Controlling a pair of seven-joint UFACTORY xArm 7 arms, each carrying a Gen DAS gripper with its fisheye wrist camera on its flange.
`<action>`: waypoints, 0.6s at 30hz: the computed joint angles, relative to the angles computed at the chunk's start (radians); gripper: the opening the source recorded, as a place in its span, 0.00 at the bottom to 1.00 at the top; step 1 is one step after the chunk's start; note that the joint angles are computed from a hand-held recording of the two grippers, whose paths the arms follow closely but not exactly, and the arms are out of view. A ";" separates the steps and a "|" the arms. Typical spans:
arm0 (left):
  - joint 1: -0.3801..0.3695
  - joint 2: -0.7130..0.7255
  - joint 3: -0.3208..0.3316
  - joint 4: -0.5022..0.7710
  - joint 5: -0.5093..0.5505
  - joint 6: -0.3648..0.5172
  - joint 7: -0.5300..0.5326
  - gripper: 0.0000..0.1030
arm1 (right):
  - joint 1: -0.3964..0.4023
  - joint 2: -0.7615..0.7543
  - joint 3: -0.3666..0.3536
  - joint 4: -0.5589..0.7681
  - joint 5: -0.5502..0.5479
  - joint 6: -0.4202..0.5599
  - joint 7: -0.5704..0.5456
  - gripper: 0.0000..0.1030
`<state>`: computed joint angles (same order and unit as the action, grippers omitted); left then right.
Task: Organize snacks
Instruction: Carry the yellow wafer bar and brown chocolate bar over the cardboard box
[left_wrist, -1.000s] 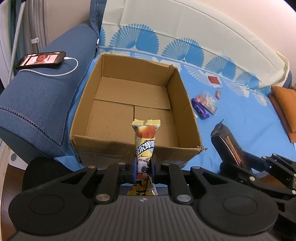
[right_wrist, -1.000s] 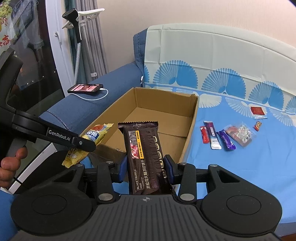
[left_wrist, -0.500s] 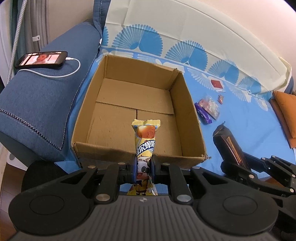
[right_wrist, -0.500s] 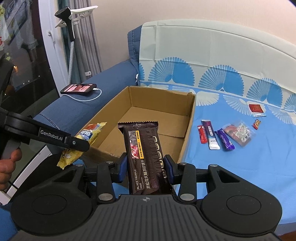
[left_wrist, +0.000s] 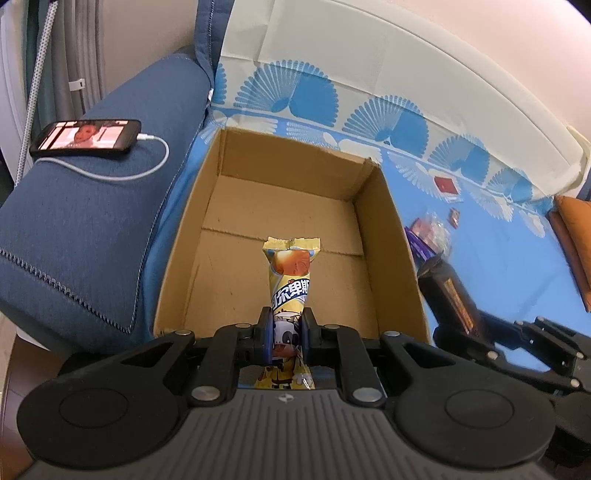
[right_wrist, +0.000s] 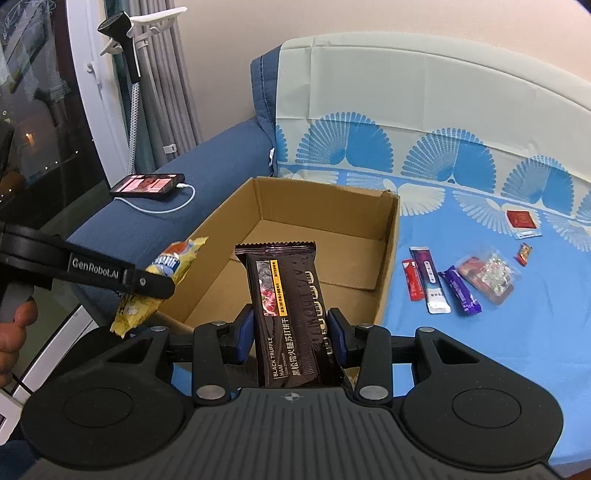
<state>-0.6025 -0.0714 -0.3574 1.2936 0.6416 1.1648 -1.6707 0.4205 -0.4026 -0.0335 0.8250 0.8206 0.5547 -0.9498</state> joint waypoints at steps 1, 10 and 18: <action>0.003 0.001 0.004 0.000 0.001 -0.004 0.004 0.15 | -0.001 0.014 0.005 0.011 -0.006 -0.001 0.008 0.42; 0.044 0.038 0.051 -0.003 -0.022 -0.060 0.073 0.15 | -0.021 0.162 0.051 0.115 -0.005 -0.022 0.052 0.43; 0.087 0.075 0.101 -0.039 -0.075 -0.138 0.146 0.15 | -0.063 0.320 0.118 0.225 -0.040 -0.041 0.098 0.43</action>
